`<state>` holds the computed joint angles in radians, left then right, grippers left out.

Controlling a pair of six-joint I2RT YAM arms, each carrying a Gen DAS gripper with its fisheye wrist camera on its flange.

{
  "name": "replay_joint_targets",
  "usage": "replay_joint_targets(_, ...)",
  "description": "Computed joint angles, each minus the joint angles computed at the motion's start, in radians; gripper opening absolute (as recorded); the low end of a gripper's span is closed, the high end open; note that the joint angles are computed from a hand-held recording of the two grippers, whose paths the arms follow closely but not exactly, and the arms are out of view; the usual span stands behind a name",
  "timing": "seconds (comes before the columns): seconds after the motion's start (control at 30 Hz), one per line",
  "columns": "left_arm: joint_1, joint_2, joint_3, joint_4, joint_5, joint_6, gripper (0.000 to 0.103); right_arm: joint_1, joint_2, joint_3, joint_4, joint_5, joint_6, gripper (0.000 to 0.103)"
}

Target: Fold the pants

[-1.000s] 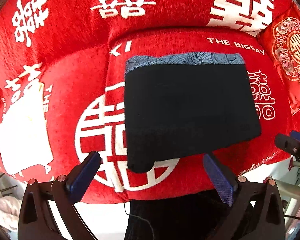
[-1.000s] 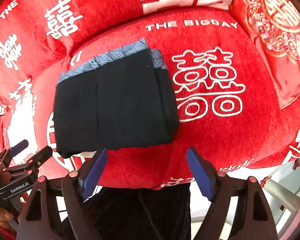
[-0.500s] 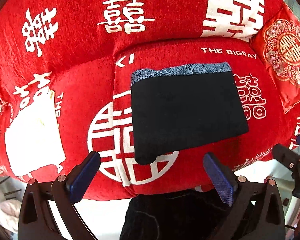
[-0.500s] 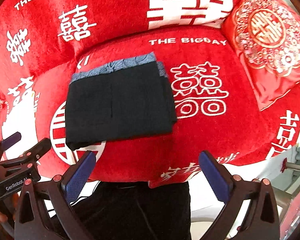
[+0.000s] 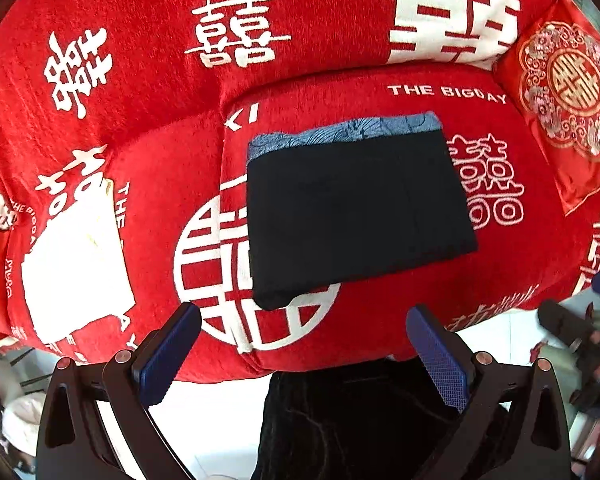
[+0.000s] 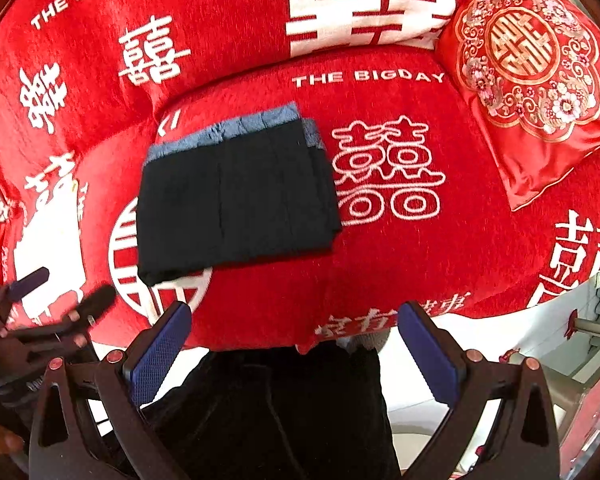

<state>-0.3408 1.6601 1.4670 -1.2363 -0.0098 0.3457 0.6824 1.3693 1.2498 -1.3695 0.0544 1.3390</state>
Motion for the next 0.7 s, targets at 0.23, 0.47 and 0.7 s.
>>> replay_joint_targets(0.23, -0.058, 0.000, -0.018, -0.038, -0.016, -0.040, 0.103, -0.014, -0.044, -0.028, -0.023, 0.005, -0.022, 0.103)
replay_joint_targets(0.47, -0.066, 0.019, 0.010, -0.072, -0.035, -0.028, 0.103, -0.025, -0.061, -0.054, -0.002, 0.003, 0.007, 0.103)
replay_joint_targets(0.7, -0.071, 0.044, 0.009, -0.088, -0.059, -0.019, 0.103, -0.025, -0.041, -0.040, 0.001, 0.004, 0.015, 0.103)
